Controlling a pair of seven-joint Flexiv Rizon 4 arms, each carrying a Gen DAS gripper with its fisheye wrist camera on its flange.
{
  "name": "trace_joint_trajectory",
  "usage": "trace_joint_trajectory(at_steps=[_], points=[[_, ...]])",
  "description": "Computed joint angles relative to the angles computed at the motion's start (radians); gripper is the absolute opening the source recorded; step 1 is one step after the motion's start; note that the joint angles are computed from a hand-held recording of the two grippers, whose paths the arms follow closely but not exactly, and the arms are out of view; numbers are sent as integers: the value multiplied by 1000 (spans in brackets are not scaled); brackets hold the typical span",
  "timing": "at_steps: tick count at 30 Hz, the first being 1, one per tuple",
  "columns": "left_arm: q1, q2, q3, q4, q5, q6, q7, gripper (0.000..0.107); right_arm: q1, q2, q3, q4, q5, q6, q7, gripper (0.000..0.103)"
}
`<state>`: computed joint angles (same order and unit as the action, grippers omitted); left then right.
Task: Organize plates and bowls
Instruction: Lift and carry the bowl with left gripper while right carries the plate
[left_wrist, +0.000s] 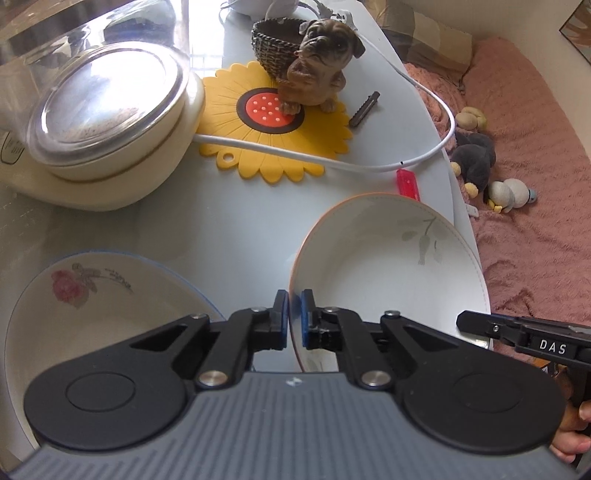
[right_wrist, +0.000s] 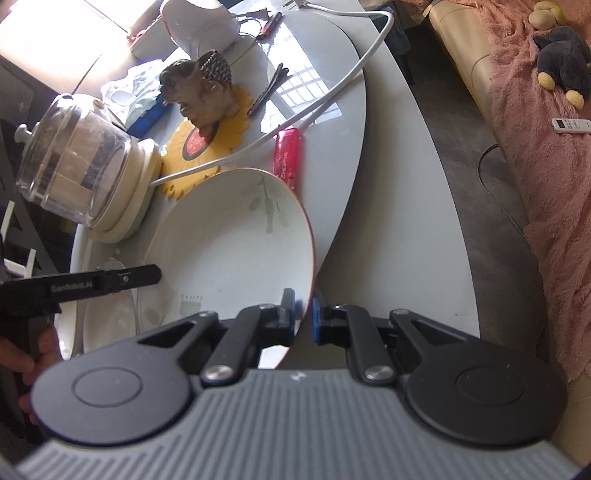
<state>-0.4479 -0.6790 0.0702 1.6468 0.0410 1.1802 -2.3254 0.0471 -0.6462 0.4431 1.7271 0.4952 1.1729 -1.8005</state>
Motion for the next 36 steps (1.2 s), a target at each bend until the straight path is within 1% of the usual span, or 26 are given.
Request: trace_joint_trajectory(at_steps=[3,9,14,19,22,24,27,30,32,36], points=[[-2,24,2,28,3,17,-7,7,-15,9,18,2,15,1,-30,11],[-14,90,24,92,24,50,-47,7,-18,42,29,7,44,-18,-59,11],[-26,174,51,179,56,89,-119,7,-4,84,33,7,73,-38,-96,11],[-50,267,101,273,139,129,-225,6,18,127,42,5,123,-50,-149,11],[-49,324,116,333,192,135,-287,6,53,137,31,5,142,-54,-154,11],[-34,363,112,383,222,149,-322,6,81,145,27,10,147,-52,-150,11],[13,421,92,470,243,187,-343,6,127,161,20,26,144,-42,-129,11],[62,477,70,546,250,196,-340,6,180,170,6,41,118,-40,-84,11],[102,503,49,598,234,217,-329,6,212,168,3,47,96,-32,-62,11],[155,525,30,674,226,249,-322,6,256,142,3,46,52,-19,-19,11]])
